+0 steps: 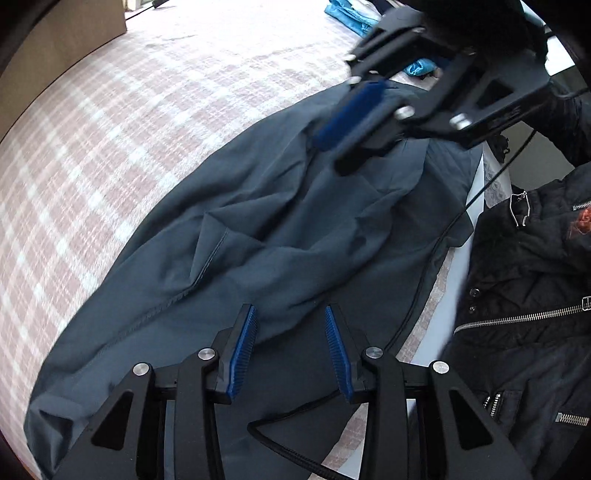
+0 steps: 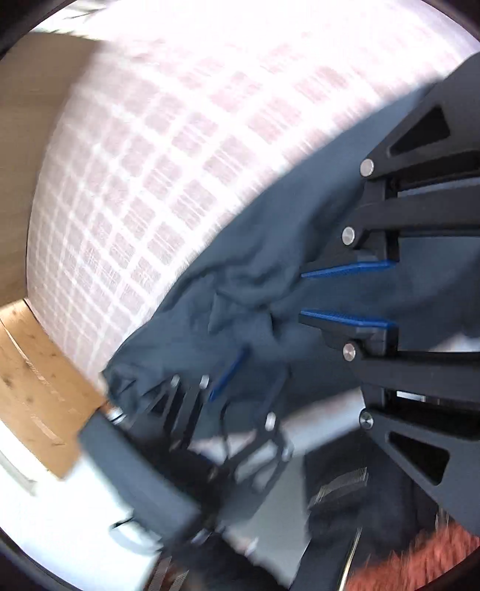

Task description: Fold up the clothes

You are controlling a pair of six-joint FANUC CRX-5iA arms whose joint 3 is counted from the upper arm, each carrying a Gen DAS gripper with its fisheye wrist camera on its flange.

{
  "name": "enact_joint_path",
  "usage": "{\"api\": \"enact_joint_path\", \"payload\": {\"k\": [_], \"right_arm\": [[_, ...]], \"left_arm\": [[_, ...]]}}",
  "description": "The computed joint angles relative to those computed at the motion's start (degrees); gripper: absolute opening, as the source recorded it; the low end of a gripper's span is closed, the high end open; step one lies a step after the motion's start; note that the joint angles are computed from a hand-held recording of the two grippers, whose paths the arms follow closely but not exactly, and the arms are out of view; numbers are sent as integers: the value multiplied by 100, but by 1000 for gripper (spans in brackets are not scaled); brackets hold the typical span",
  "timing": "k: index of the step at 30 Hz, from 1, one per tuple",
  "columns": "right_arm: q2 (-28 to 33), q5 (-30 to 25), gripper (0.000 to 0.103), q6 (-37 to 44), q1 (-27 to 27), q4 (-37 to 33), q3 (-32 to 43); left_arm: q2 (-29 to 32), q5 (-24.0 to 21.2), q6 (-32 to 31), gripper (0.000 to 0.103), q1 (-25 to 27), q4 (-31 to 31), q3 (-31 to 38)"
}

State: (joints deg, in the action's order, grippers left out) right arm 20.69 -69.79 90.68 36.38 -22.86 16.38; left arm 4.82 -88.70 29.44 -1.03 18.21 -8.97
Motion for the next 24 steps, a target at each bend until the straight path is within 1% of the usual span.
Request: {"api": "enact_joint_path", "payload": {"k": [3, 6, 8, 10, 12, 15, 19, 20, 22, 24], "right_arm": [[380, -153, 18, 259, 131, 200, 394], [713, -186, 18, 462, 344, 592, 701], [915, -325, 18, 565, 386, 697, 907], [988, -349, 18, 774, 424, 775, 964], [1051, -358, 18, 994, 464, 855, 1008], [1156, -369, 18, 1207, 482, 855, 1161], [1404, -520, 18, 1369, 446, 624, 1576], [1446, -537, 15, 1366, 443, 589, 1650], [1473, -573, 5, 1387, 427, 521, 1743], [1430, -551, 4, 1382, 380, 525, 1785]], "left_arm": [[-35, 144, 132, 36, -42, 46, -96], [-230, 226, 198, 36, 75, 18, -217], [-382, 257, 212, 37, 256, 11, -298], [-533, 305, 216, 38, 463, 29, -488], [-596, 244, 258, 38, 729, -30, -514], [-671, 258, 373, 38, 923, -167, -659], [-637, 335, 545, 38, 973, -347, -726], [-624, 343, 549, 38, 957, -375, -728], [-597, 361, 558, 40, 926, -431, -732], [-586, 372, 524, 41, 895, -478, -743]]}}
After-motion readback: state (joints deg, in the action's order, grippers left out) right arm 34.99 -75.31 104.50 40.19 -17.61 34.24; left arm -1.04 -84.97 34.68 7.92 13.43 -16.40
